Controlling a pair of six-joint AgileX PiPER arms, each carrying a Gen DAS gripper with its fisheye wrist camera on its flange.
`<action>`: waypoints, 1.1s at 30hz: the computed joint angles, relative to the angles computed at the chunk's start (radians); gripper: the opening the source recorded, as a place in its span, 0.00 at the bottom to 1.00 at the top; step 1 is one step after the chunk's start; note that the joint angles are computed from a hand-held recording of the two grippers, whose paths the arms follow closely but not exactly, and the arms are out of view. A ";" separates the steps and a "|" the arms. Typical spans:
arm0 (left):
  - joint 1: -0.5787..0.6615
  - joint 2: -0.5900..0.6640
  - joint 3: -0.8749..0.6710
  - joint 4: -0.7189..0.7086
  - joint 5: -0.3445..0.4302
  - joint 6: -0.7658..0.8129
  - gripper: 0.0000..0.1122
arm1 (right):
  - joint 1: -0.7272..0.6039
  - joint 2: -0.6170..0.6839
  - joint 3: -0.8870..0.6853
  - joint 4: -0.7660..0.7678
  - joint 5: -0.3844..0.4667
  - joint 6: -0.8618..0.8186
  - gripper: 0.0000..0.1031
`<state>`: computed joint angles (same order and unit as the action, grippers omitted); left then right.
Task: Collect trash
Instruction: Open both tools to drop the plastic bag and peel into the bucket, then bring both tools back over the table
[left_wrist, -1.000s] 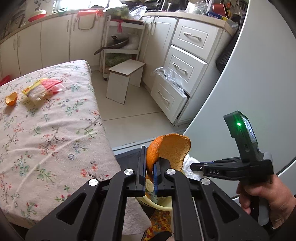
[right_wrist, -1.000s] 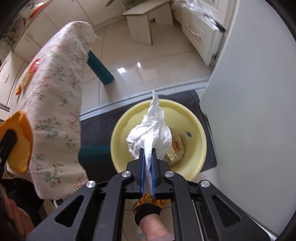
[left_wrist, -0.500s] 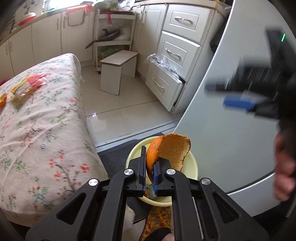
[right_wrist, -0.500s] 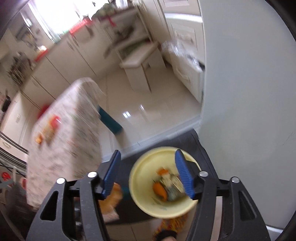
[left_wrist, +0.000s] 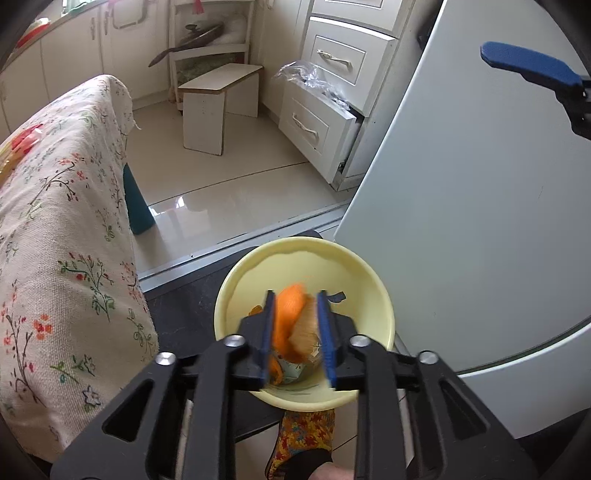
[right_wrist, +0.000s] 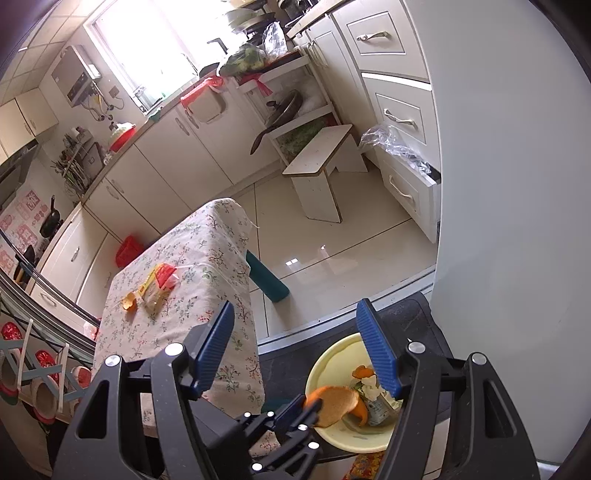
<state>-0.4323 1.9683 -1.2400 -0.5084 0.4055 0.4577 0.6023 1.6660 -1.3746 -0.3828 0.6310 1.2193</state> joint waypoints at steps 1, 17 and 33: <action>-0.001 -0.007 0.009 0.001 -0.008 -0.002 0.30 | 0.001 -0.002 0.000 -0.003 0.000 0.004 0.65; 0.099 -0.253 0.180 -0.099 -0.027 0.131 0.60 | 0.036 0.027 -0.054 -0.087 0.024 0.075 0.70; 0.459 -0.467 0.276 -0.265 0.062 0.376 0.71 | 0.157 0.167 -0.289 -0.223 0.147 0.070 0.73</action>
